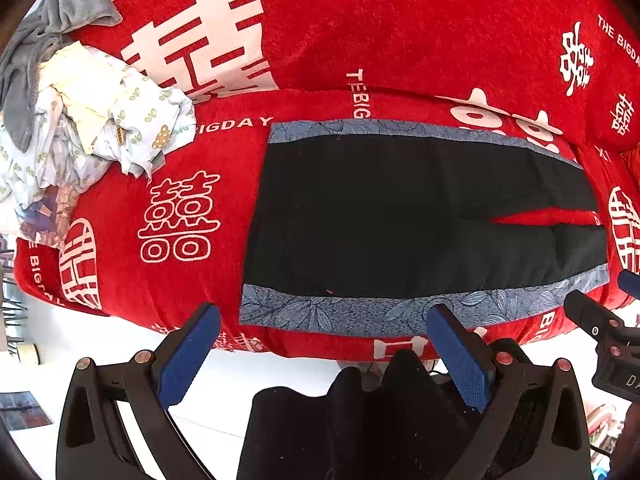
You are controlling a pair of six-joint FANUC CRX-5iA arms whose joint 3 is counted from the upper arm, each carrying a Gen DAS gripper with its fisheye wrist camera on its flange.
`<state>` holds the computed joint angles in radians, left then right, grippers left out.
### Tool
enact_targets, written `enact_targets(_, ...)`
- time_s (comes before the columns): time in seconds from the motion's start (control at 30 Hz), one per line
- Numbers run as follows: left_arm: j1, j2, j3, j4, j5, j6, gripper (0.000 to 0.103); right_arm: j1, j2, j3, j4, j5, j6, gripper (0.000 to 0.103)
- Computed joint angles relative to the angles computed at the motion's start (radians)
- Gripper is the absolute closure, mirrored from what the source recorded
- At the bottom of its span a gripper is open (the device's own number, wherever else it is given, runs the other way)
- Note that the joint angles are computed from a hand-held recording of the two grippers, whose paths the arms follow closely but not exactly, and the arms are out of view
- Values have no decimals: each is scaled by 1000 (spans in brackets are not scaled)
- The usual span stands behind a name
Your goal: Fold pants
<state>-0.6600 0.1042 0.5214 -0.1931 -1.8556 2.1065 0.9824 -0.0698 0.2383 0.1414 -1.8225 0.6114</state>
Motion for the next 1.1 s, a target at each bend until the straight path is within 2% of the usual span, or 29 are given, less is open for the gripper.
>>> enact_targets(0.27, 21, -12, -83, 42, 41, 35, 0, -42, -16, -59, -42, 25, 25, 0)
enact_targets(0.4, 42, -28, -173, 80, 108, 48, 0, -81, -30, -123, -89, 75, 23, 0)
enact_targets(0.6, 85, -77, -379, 173, 292, 53, 0, -140, -80, -272, -182, 247, 20, 0)
enact_targets(0.67, 94, -85, -424, 187, 337, 53, 0, -171, -111, -333, -237, 340, 38, 0)
enact_targets(0.73, 123, -118, -510, 240, 419, 53, 0, -232, -157, -399, -351, 461, 95, 0)
enact_targets(0.8, 179, -165, -626, 345, 516, 48, 0, -331, -204, -463, -528, 554, 178, 7)
enact_targets(0.87, 211, -192, -701, 414, 567, 38, 0, -436, -251, -534, -704, 605, 258, 44)
enact_targets(0.9, 221, -201, -730, 435, 585, 35, 0, -469, -267, -567, -752, 608, 279, 47)
enact_targets(1.1, 227, -211, -793, 453, 615, 30, 0, -624, -359, -753, -900, 635, 320, 47)
